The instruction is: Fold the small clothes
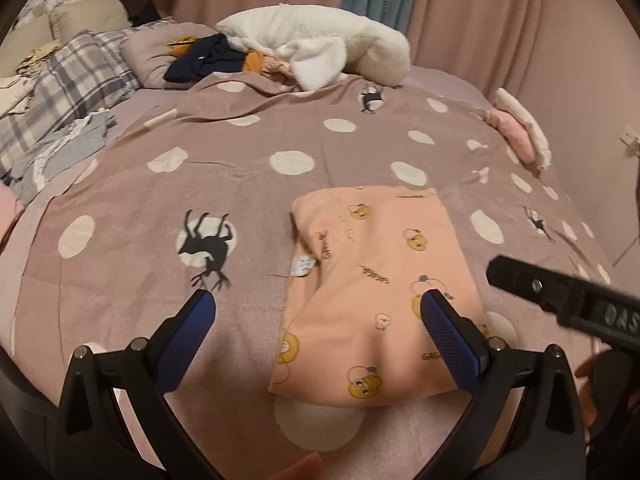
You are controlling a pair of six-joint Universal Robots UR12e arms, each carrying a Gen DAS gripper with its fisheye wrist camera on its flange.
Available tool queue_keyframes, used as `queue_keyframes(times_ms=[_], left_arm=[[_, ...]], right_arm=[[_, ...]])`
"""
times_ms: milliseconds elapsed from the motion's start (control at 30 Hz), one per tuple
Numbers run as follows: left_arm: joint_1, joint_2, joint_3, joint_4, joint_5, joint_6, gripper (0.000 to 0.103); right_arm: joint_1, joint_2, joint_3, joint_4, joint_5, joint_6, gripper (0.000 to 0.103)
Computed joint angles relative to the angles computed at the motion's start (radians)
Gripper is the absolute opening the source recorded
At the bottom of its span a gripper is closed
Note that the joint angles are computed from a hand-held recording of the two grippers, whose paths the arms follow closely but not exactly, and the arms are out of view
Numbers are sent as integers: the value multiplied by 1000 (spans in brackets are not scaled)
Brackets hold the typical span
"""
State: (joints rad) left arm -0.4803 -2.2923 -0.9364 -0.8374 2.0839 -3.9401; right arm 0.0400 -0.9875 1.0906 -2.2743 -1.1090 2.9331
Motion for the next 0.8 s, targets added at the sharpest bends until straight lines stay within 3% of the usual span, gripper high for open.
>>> queue_keyframes(times_ms=[233,800], left_arm=[[-4,-4,5,18,-15,24,103],[-15,-19,33,-3,20,48,103]], right_arm=[[11,-7,10,2,-28,-37,93],[-6,-11,20,-40,-81,66,93]])
